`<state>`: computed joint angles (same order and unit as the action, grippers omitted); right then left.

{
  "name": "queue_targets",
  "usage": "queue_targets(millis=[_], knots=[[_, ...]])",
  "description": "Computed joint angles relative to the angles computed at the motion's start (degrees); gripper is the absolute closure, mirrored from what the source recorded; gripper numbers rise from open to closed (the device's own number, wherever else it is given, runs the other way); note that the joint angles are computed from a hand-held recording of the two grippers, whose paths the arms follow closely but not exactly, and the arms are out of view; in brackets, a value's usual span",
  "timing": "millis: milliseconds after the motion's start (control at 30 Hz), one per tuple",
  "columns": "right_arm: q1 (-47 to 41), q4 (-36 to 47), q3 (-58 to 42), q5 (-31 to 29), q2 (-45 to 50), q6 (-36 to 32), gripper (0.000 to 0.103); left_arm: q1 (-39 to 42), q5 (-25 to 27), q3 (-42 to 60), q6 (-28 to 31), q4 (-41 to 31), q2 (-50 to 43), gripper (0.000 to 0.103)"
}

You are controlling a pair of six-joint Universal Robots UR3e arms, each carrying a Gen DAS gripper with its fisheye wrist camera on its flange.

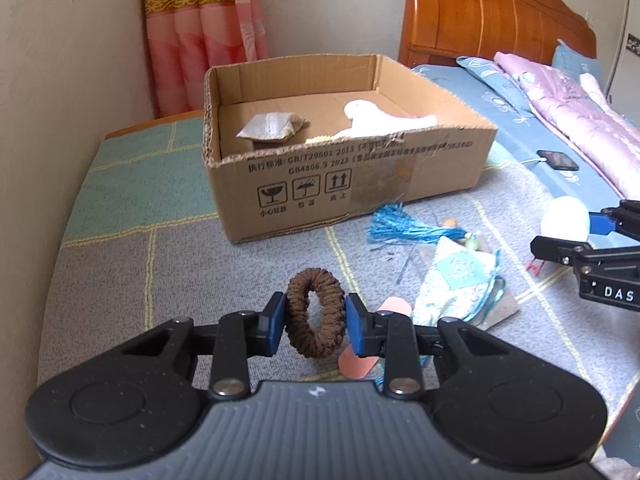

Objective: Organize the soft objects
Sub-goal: 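Carry the scrunchie into the box with the left tool while the right drops the ball toy there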

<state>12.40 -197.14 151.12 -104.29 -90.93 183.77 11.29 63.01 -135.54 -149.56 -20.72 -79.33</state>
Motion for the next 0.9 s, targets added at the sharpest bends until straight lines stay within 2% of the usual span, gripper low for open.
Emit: queue_targets(millis=[167,367,533,667,900], knots=[[-1.65,5.24,1.07,3.26,-8.0,-2.45,0.046,1.43,-3.11,2.19,2.75,-5.33,3.71,0.072],[-2.64,8.87,0.23,5.58,-13.04,-6.01,0.046,0.46,-4.91,8.04,3.11,-6.21,2.72,0.072],[-3.94,10.32,-1.4,8.18,-14.81,-9.04,0.046,-2.8,-4.57,17.69,1.69,-4.59,-5.11,0.072],[-5.97,11.49,-3.21,10.64,-15.76,-10.81,0.046,-6.93,-1.65,28.19,-0.15,-3.09,-13.46,0.072],[-8.27,10.61,-4.49,12.47,-14.73,-12.38,0.046,-13.92,4.23,51.11,-4.41,-6.78,-30.66,0.072]])
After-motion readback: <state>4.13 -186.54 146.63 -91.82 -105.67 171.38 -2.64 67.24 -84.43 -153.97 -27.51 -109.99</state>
